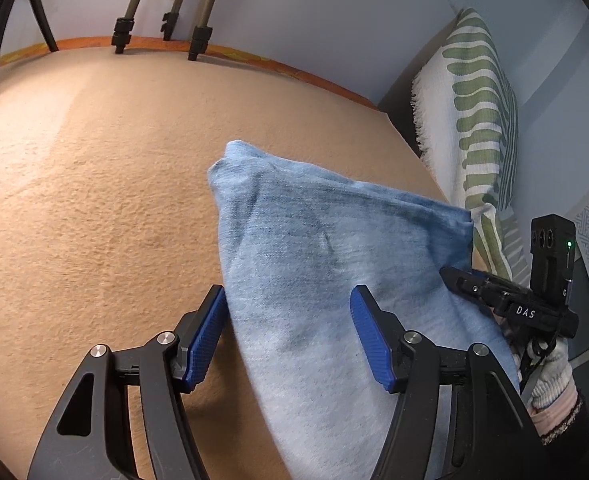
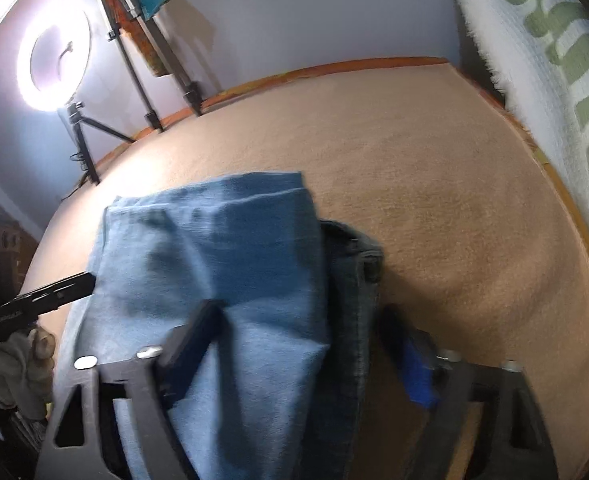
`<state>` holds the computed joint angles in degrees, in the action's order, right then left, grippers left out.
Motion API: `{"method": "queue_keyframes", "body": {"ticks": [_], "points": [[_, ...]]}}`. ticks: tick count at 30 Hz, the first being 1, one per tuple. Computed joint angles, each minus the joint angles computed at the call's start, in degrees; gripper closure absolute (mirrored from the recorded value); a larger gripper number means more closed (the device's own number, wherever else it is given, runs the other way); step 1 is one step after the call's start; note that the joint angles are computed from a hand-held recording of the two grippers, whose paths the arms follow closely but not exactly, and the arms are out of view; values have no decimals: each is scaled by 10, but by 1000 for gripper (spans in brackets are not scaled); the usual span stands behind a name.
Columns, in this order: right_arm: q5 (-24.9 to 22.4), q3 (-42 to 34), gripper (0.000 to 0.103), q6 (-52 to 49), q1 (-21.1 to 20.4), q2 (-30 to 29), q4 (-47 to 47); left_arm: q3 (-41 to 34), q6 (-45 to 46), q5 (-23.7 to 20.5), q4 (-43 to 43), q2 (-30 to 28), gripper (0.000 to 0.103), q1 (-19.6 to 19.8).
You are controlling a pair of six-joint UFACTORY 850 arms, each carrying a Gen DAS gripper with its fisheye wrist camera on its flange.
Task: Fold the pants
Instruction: 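Grasp the folded jeans bundle with both tools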
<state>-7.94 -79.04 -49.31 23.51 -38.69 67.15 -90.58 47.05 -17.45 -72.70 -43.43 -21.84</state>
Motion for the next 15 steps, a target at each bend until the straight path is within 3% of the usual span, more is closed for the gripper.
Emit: {"method": "queue_keyframes", "body": {"ticks": [4, 12, 15], "points": [[-9, -1, 51, -18, 4, 0, 19, 0, 31, 2, -27, -2, 40, -2], [0, -3, 62, 50, 13, 2, -47, -10, 100, -46, -116, -14, 42, 5], [-5, 5, 66, -19, 10, 7, 31, -18, 78, -57, -100, -17, 49, 6]]}}
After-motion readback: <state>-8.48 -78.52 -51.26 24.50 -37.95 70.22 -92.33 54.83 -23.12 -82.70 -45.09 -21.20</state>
